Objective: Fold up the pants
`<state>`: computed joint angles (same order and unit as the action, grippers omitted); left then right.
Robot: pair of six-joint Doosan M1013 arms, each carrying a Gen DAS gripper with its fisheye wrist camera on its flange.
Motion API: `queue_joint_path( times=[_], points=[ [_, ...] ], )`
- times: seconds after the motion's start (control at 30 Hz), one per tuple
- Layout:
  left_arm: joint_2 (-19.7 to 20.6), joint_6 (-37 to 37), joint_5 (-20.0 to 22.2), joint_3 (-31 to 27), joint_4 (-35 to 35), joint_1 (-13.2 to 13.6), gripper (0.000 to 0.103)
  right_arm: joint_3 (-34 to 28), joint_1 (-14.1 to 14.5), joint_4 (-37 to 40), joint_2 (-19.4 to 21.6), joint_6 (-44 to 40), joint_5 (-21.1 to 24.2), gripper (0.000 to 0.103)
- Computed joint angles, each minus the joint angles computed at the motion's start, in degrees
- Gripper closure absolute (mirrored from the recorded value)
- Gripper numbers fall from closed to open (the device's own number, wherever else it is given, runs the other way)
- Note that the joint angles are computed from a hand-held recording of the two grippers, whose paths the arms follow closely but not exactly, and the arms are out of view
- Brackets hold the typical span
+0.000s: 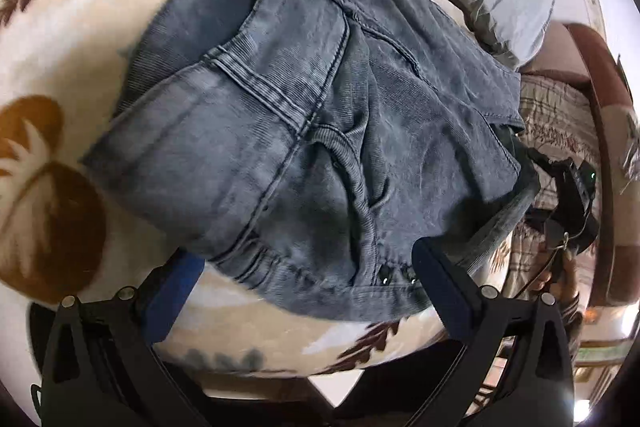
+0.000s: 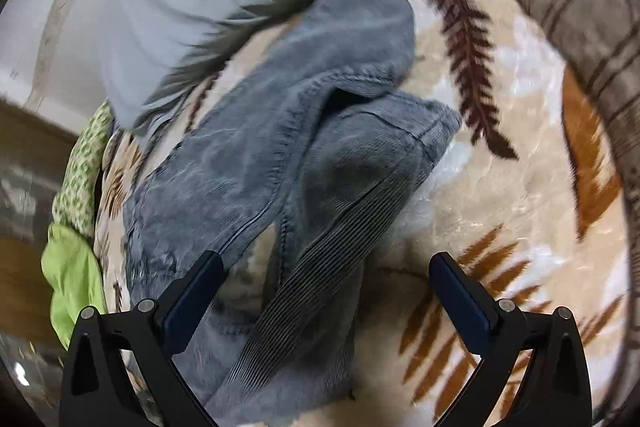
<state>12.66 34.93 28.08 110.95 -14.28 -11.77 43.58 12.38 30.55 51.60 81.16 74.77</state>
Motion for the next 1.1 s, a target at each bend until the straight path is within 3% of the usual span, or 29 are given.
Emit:
queue_joint_path(
  times=[0.03, 0.07, 0.1, 0.13, 0.17, 0.2, 0.23, 0.37, 0.43, 0.5, 0.57, 0.63, 0.7, 0.77, 0.83, 0.9, 0.93, 1.0, 1.1],
  points=[
    [0.04, -2.15, -0.72, -0.16, 1.77, -0.12, 0.001, 0.07, -0.18, 0.82, 0.29, 0.92, -0.30, 0.004],
    [-0.13, -3.03, -1.96, -0.04, 2.40, -0.18, 0.008, 0.51, -0.40, 1.82, 0.28, 0.96, -0.82, 0.009],
    [-0.41, -3.88, -3.21, 0.05, 3.32, -0.23, 0.019, 1.18, -0.67, 3.33, 0.13, 0.37, -1.59, 0.029],
    [-0.50, -4.14, -3.10, -0.14, 4.11, -0.14, 0.048, 1.84, -0.90, 4.62, -0.09, -1.04, -2.16, 0.068],
    [-0.53, -5.70, -2.32, -0.63, 6.39, -0.21, 0.073, 1.80, -1.04, 5.25, -0.05, -2.14, -1.86, 0.090],
    [-0.65, -7.02, -1.84, -0.98, 8.52, -0.27, 0.085, 1.86, -1.14, 5.34, -0.15, -3.33, -1.32, 0.098],
    [-0.82, -7.89, -1.41, -1.14, 9.76, -0.24, 0.093, 2.89, -1.29, 5.10, -0.94, -4.71, -2.28, 0.099],
    [-2.83, -14.96, 0.12, -0.28, 17.90, -1.32, 0.093, 13.75, -3.27, 7.31, -8.78, -14.14, -12.63, 0.100],
    [-3.22, -15.56, 0.90, 0.30, 18.81, -1.40, 0.092, 18.32, -4.65, 7.99, -11.75, -16.08, -15.31, 0.099],
    [-2.72, -12.23, 1.31, 0.65, 15.09, -0.84, 0.092, 22.49, -6.20, 5.80, -13.91, -15.43, -15.90, 0.099],
    [-1.87, -9.48, 3.01, 0.59, 11.61, -0.41, 0.092, 24.89, -7.22, 1.65, -14.36, -13.03, -13.35, 0.094],
    [-1.98, -9.36, 3.88, 0.74, 12.14, -0.71, 0.091, 26.19, -7.95, -0.27, -14.44, -11.19, -11.22, 0.079],
    [-2.94, -9.81, 3.72, 1.15, 14.36, -1.18, 0.088, 27.16, -8.56, -0.25, -15.17, -10.55, -11.44, 0.077],
    [-4.13, -12.21, 3.67, 1.42, 18.67, -1.77, 0.083, 27.63, -9.32, 0.58, -16.28, -10.82, -13.46, 0.066],
    [-4.97, -15.18, 3.34, 1.44, 23.16, -2.05, 0.077, 28.19, -9.58, -0.79, -17.94, -9.47, -19.53, 0.043],
    [-5.36, -17.98, 3.00, 1.45, 26.34, -1.96, 0.061, 28.11, -9.90, -0.28, -18.55, -9.48, -24.46, 0.033],
    [-5.27, -18.49, 2.51, 1.38, 26.49, -1.42, 0.048, 27.40, -9.97, 0.24, -18.22, -9.39, -25.52, 0.024],
    [-4.89, -18.84, 1.96, 1.31, 25.81, -0.45, 0.044, 23.29, -9.72, -0.57, -15.66, -7.89, -22.58, 0.023],
    [-4.13, -12.41, -0.52, 1.80, 17.04, 1.44, 0.044, 19.51, -8.98, -5.05, -12.53, -2.29, -19.06, 0.023]
  ],
)
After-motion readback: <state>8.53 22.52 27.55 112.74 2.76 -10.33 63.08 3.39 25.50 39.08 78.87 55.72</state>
